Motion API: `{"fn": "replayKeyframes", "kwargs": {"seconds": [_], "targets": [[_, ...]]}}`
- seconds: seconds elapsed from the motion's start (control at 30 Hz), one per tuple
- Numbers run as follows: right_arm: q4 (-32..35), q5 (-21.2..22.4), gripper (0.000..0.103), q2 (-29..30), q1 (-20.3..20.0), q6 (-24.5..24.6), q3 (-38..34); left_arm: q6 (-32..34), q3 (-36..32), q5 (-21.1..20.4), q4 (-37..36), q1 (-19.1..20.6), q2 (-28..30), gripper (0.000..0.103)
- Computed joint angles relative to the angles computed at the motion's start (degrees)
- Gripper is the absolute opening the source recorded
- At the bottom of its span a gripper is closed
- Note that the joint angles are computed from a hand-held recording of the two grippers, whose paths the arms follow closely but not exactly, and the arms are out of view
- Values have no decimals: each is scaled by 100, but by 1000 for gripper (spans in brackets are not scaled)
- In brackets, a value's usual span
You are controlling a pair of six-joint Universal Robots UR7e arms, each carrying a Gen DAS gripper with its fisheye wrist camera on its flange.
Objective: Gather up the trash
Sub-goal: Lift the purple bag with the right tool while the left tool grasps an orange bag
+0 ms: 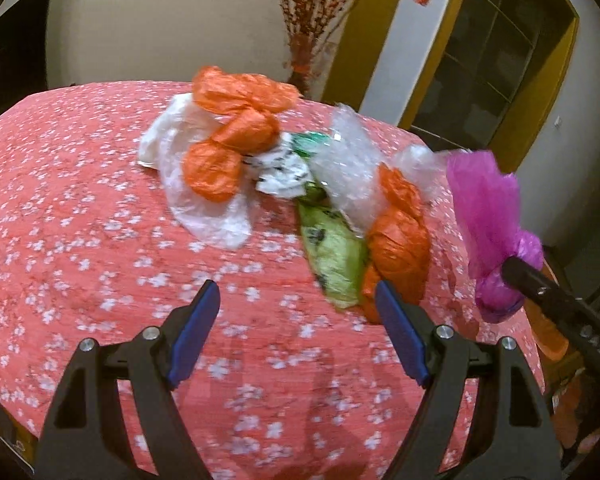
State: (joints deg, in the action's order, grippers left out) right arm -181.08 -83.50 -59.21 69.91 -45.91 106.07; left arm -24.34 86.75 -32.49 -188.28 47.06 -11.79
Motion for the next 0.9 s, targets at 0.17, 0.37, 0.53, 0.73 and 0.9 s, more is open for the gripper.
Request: {"fn": "replayKeyframes", "kwargs": {"seconds": [0.17, 0.37, 0.53, 0.73, 0.9], "targets": [[59, 365, 31, -290, -133, -34, 152, 220, -373, -136, 164, 2, 189, 78], [-107, 722, 31, -574, -290, 82, 279, 522, -1001, -224, 450, 35, 471, 78], [-533, 711, 31, -619, -425, 270, 240, 698, -1641, -184, 880, 100, 738, 78], [-601, 558, 31, -566, -560, 509, 79, 794, -2217, -90, 1306, 113, 1010, 76], [-598, 489, 31, -552, -652, 606, 1, 806, -2594, -14, 1662, 152, 1176, 69]]}}
